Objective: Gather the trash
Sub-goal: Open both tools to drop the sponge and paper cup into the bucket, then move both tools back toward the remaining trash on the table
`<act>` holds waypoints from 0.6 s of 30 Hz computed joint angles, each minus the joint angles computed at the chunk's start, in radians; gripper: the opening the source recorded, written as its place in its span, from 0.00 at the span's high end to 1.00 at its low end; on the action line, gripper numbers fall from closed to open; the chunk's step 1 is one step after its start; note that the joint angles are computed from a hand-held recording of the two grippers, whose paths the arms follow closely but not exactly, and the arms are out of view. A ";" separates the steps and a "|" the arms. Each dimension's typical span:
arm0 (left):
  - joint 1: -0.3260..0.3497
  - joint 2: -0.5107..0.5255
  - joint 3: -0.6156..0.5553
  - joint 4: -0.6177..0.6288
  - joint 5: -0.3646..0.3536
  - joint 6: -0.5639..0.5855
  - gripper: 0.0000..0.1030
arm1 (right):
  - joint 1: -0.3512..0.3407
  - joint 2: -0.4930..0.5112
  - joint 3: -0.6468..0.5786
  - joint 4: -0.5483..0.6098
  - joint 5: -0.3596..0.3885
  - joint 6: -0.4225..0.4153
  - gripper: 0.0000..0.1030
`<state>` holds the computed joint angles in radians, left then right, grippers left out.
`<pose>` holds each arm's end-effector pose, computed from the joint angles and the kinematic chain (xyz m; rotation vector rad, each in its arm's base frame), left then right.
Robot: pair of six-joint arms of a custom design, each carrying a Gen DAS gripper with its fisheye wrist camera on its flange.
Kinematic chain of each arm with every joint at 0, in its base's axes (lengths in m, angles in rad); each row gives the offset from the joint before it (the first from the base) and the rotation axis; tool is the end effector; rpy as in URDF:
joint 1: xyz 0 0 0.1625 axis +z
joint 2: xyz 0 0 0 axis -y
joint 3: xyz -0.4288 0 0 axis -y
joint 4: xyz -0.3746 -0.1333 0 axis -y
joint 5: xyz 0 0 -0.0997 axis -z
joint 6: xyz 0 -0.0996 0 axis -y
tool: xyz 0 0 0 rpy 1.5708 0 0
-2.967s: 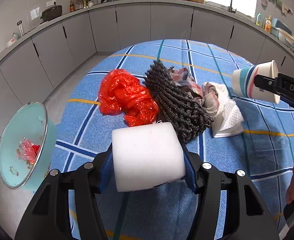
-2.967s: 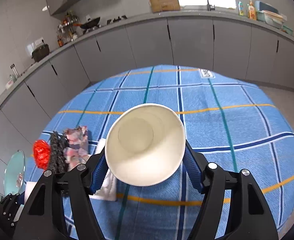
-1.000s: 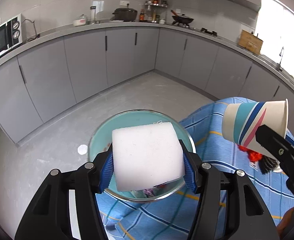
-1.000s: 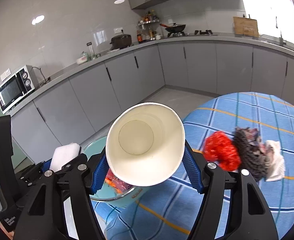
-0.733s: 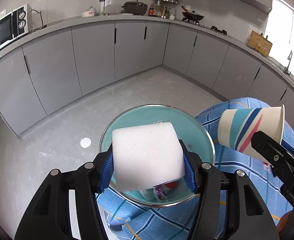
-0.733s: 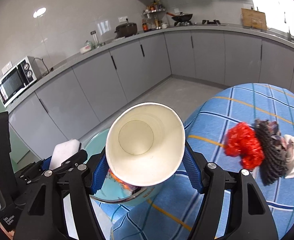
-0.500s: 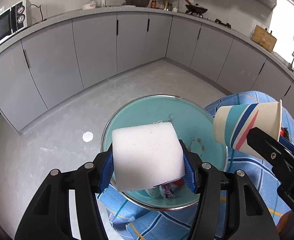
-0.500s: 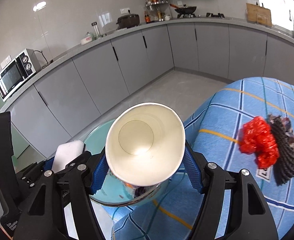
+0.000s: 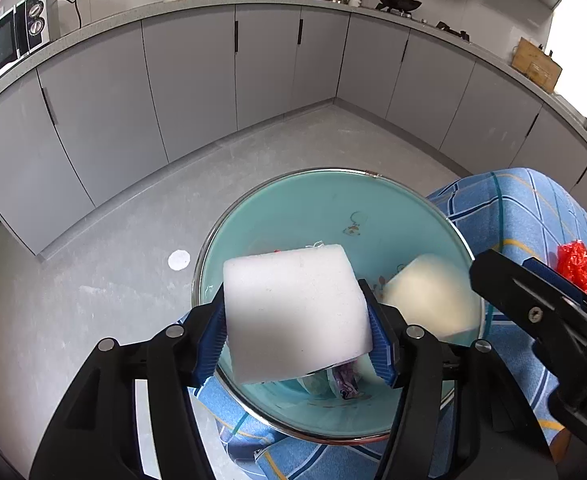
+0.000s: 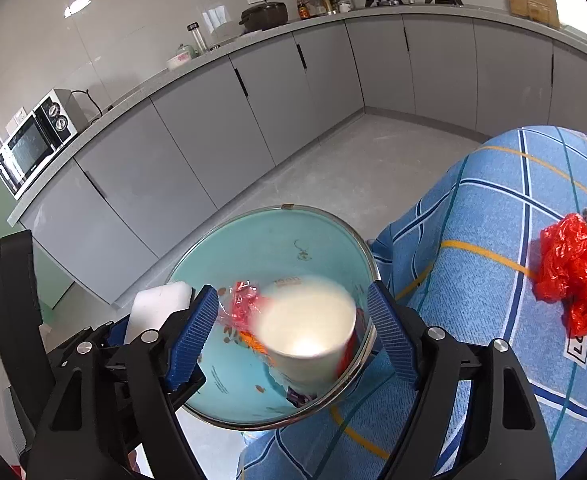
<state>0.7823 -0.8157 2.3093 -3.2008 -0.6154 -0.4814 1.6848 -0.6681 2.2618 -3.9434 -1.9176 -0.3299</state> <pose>-0.1533 -0.4549 0.0579 0.2730 2.2988 -0.8376 0.1517 -0.4505 0.0570 0.3823 -2.5265 0.9918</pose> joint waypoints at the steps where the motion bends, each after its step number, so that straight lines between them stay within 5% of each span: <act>1: 0.002 0.002 -0.002 0.002 0.000 0.000 0.39 | 0.000 0.002 0.004 -0.016 -0.003 -0.002 0.26; 5: -0.006 0.010 -0.005 0.023 0.025 -0.019 0.26 | -0.001 -0.004 0.020 -0.066 -0.011 0.000 0.26; 18: -0.078 0.004 0.013 0.091 0.072 -0.089 0.12 | 0.007 -0.038 0.093 -0.205 -0.043 -0.003 0.26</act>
<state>0.7039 -0.8113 2.3224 -3.1102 -0.5437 -0.5704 1.6921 -0.7057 2.3549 -4.1488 -1.9607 -0.3332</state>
